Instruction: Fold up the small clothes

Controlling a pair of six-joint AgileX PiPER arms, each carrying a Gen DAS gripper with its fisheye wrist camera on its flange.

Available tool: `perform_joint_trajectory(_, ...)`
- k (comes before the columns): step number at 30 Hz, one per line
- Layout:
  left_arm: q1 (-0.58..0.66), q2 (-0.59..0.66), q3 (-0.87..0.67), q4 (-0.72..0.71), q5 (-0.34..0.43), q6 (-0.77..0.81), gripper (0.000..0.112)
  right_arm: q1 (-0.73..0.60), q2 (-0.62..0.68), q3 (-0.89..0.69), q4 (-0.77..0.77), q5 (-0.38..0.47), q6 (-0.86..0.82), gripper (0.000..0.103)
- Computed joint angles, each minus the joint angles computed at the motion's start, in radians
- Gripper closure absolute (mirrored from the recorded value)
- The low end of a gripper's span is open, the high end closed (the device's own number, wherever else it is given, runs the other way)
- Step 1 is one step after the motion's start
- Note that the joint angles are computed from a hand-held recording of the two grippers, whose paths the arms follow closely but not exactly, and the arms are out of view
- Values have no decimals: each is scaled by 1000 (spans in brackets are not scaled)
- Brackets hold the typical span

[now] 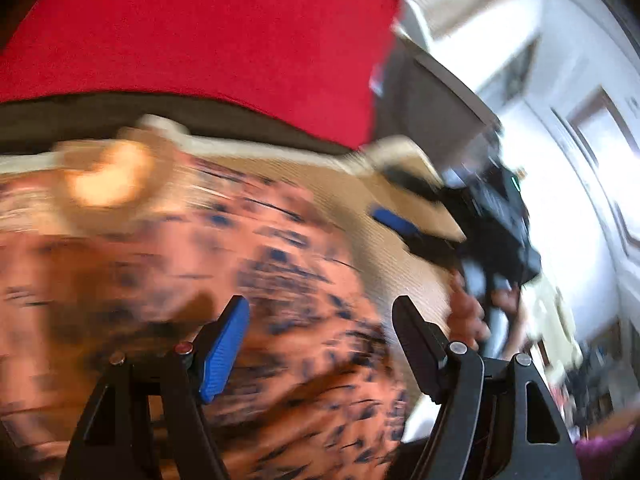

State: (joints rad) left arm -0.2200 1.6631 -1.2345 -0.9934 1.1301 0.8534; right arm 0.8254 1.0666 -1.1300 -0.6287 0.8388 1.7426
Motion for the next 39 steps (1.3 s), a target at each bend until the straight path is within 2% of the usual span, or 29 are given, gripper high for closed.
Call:
perform_joint_trajectory(2, 84, -33, 12, 51, -44, -22, 38, 8, 54, -58, 51, 27, -90, 36)
perform_joint_trajectory(3, 130, -42, 16, 80, -72, -38, 38, 12, 87, -91, 78, 45, -136, 43)
perform_joint_trajectory(5, 211, -46, 18, 152, -133, -95, 38, 4, 153, -149, 160, 67, -240, 51)
perform_joint_trajectory(7, 253, -45, 23, 225, -198, -149, 38, -9, 227, -207, 244, 102, -335, 52)
perform_joint_trajectory(10, 246, -16, 28, 434, -312, -288, 38, -35, 311, -255, 329, 141, -407, 52)
perform_joint_trajectory(12, 241, 19, 32, 546, -343, -369, 38, -55, 349, -257, 359, 130, -417, 52)
perform_joint_trajectory(15, 207, 1, 78, 660, -429, -394, 38, -44, 413, -332, 311, 196, -430, 52)
perform_joint_trajectory(18, 166, -21, 111, 751, -469, -428, 39, -30, 464, -394, 269, 262, -397, 53)
perform_joint_trajectory(20, 142, -44, 124, 798, -477, -475, 40, -20, 495, -447, 250, 300, -390, 52)
perform_joint_trajectory(23, 126, -104, 154, 727, -479, -431, 40, 3, 515, -495, 266, 230, -426, 52)
perform_joint_trajectory(25, 113, -141, 173, 671, -486, -383, 40, 25, 563, -570, 279, 224, -485, 52)
perform_joint_trajectory(27, 58, -143, 184, 770, -506, -468, 40, 39, 630, -655, 332, 220, -570, 52)
perform_joint_trajectory(28, 41, -126, 179, 825, -499, -516, 40, 42, 656, -685, 350, 230, -590, 52)
perform_joint_trajectory(30, 25, -66, 162, 879, -456, -574, 40, 59, 717, -752, 363, 304, -613, 51)
perform_joint_trajectory(31, 23, -71, 176, 880, -474, -573, 40, 64, 744, -777, 364, 340, -628, 51)
perform_joint_trajectory(34, 14, -128, 188, 884, -448, -561, 40, 88, 727, -773, 347, 350, -616, 52)
perform_joint_trajectory(37, 91, -223, 220, 774, -403, -453, 40, 119, 640, -659, 313, 279, -550, 51)
perform_joint_trajectory(39, 147, -290, 263, 695, -380, -374, 40, 140, 615, -628, 308, 292, -546, 52)
